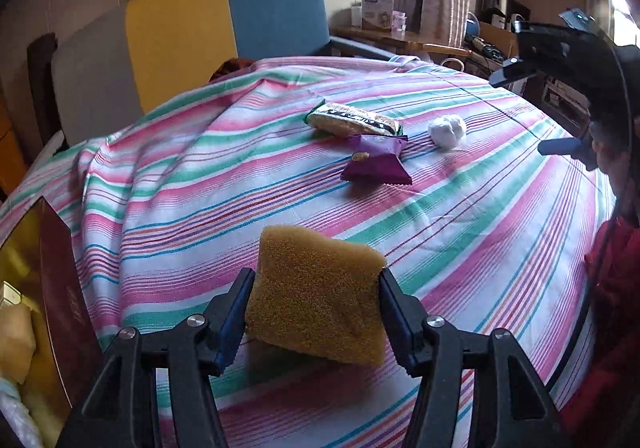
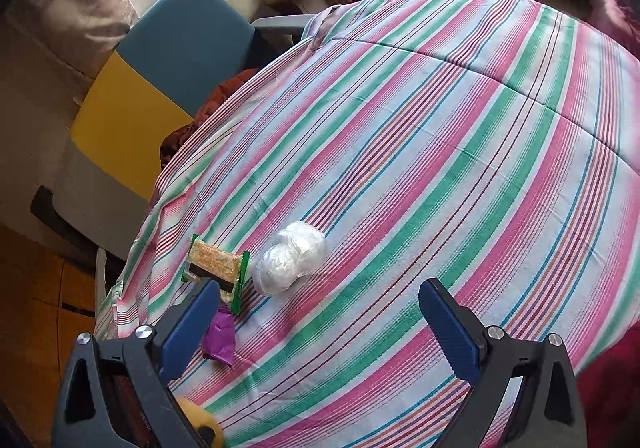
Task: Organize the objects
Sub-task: 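Close the left gripper on the small yellow sponge and lift it, then grasp the purple snack pack with the right gripper and lift it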
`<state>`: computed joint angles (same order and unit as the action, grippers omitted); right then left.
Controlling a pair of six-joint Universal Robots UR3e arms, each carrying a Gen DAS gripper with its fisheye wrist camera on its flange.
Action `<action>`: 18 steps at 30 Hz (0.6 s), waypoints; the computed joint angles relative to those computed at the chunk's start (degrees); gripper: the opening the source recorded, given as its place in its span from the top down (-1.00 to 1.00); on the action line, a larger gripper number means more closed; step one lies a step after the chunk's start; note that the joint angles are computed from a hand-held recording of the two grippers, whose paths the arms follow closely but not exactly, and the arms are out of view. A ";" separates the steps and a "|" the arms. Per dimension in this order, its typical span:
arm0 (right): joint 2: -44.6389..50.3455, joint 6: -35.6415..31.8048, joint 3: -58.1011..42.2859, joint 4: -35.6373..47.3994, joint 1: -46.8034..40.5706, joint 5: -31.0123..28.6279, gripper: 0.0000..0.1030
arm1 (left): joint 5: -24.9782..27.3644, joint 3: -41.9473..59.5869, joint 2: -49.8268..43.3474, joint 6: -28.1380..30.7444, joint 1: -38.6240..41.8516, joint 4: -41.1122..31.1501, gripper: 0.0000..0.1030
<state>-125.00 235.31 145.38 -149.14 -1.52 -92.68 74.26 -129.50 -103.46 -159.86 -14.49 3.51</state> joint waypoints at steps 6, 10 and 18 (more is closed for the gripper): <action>2.44 0.47 -0.72 -1.77 1.84 -1.70 -0.95 | -6.07 1.58 -0.15 -1.63 4.40 -5.06 -0.16; 3.79 0.12 -1.08 -2.30 2.07 -1.74 -0.95 | -4.84 1.29 -1.27 -1.77 3.45 -3.20 -0.16; 7.38 -0.98 -3.12 -1.75 3.46 -2.71 -0.93 | -7.54 0.80 -1.88 -1.70 5.18 -3.06 -0.16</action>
<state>-117.62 234.32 142.27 -150.89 1.94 -95.40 66.72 -128.69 -105.34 -161.55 -9.32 0.45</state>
